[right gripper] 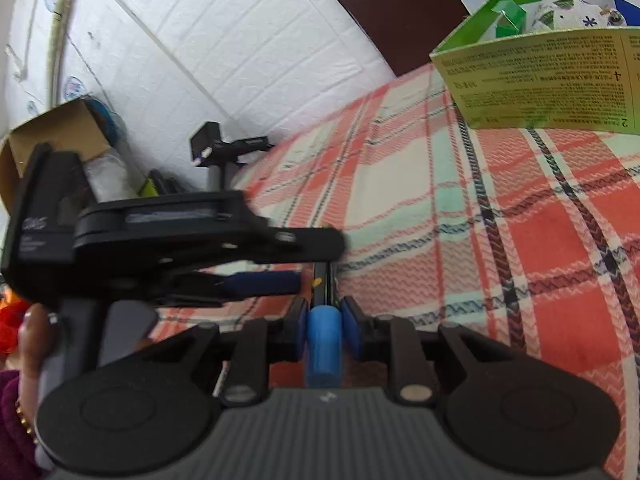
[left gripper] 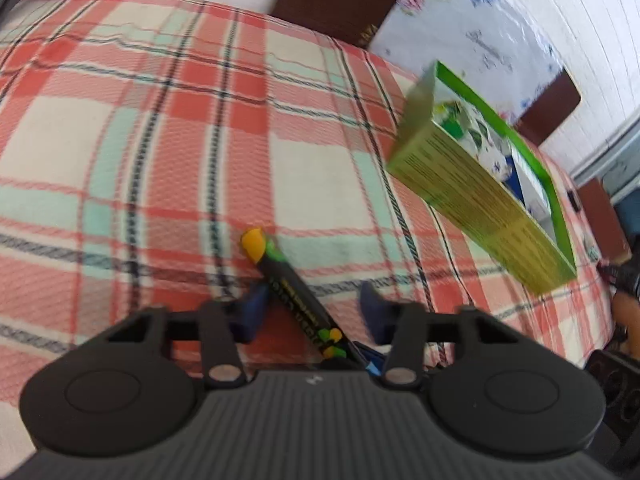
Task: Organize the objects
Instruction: 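Lower the marker into the green box and open the left tool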
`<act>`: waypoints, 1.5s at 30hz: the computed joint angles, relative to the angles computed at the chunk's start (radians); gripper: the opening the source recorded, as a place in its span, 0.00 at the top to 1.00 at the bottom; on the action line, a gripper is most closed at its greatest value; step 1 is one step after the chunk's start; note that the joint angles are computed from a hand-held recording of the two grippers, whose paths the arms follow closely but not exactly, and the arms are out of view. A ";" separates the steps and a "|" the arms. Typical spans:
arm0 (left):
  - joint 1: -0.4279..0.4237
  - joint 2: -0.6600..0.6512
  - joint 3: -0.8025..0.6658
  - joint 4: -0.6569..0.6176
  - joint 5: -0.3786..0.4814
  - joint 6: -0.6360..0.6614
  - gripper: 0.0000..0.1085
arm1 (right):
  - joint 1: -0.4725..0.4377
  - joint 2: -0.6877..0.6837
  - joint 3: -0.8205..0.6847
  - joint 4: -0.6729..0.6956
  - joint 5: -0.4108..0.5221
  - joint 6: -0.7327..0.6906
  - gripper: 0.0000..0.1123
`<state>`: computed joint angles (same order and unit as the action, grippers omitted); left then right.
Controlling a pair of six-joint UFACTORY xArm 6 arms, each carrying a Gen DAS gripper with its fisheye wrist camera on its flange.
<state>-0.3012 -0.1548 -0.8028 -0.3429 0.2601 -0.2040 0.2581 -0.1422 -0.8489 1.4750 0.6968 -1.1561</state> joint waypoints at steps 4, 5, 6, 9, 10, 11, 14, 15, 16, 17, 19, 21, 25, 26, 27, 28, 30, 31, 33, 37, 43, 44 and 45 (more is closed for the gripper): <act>-0.034 0.035 -0.073 -0.138 0.019 0.131 0.83 | -0.001 -0.019 0.003 0.015 -0.045 -0.064 0.82; -0.045 0.044 -0.099 -0.146 0.025 0.150 0.84 | -0.003 -0.021 0.000 0.031 -0.062 -0.080 0.83; -0.057 0.056 -0.125 -0.113 0.026 0.137 0.84 | -0.004 -0.022 -0.004 0.051 -0.082 -0.101 0.83; -0.080 0.120 -0.234 -0.036 0.026 0.130 0.84 | -0.022 -0.018 -0.035 0.151 -0.127 -0.187 0.83; -0.085 0.148 -0.281 -0.039 0.035 0.145 0.84 | -0.030 -0.011 -0.051 0.182 -0.139 -0.214 0.83; -0.090 0.180 -0.333 -0.043 0.046 0.161 0.84 | -0.041 0.000 -0.072 0.214 -0.149 -0.242 0.83; -0.107 0.290 -0.500 -0.007 0.073 0.175 0.84 | -0.074 0.048 -0.146 0.288 -0.176 -0.308 0.83; -0.113 0.331 -0.555 0.018 0.078 0.173 0.84 | -0.085 0.071 -0.176 0.304 -0.185 -0.318 0.83; -0.119 0.374 -0.610 0.043 0.081 0.170 0.84 | -0.095 0.099 -0.211 0.314 -0.194 -0.318 0.83; -0.124 0.414 -0.664 0.072 0.089 0.162 0.84 | -0.104 0.127 -0.243 0.317 -0.203 -0.312 0.83; -0.131 0.497 -0.773 0.116 0.114 0.138 0.83 | -0.122 0.186 -0.308 0.313 -0.215 -0.300 0.83; -0.130 0.572 -0.875 0.146 0.148 0.119 0.83 | -0.135 0.240 -0.363 0.307 -0.224 -0.287 0.83; -0.120 0.683 -1.022 0.210 0.218 0.078 0.81 | -0.136 0.342 -0.466 0.264 -0.275 -0.228 0.82; -0.119 0.700 -1.046 0.260 0.233 0.039 0.78 | -0.131 0.363 -0.485 0.246 -0.302 -0.206 0.76; -0.118 0.708 -1.055 0.312 0.238 0.002 0.77 | -0.125 0.379 -0.499 0.221 -0.328 -0.169 0.71; -0.117 0.707 -1.052 0.351 0.234 -0.020 0.74 | -0.126 0.385 -0.502 0.217 -0.332 -0.151 0.63; -0.115 0.676 -0.998 0.387 0.201 -0.032 0.70 | -0.129 0.371 -0.481 0.257 -0.327 -0.174 0.63; -0.115 0.656 -0.968 0.411 0.183 -0.042 0.67 | -0.124 0.358 -0.466 0.278 -0.338 -0.204 0.61; -0.118 0.618 -0.917 0.481 0.163 -0.081 0.64 | -0.105 0.311 -0.418 0.358 -0.385 -0.311 0.55; -0.122 0.550 -0.836 0.652 0.136 -0.198 0.54 | -0.069 0.262 -0.388 0.588 -0.500 -0.585 0.49; -0.122 0.493 -0.795 0.720 0.118 -0.298 0.54 | -0.077 0.240 -0.423 0.823 -0.663 -0.783 0.49; -0.122 0.479 -0.782 0.719 0.114 -0.307 0.54 | -0.085 0.228 -0.413 0.826 -0.664 -0.775 0.49; -0.123 0.463 -0.766 0.734 0.112 -0.322 0.54 | -0.092 0.218 -0.406 0.825 -0.667 -0.769 0.49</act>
<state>-0.4238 0.3080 -1.5690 0.3910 0.3722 -0.5262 0.1664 0.0753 -1.2544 2.2999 0.0301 -1.9247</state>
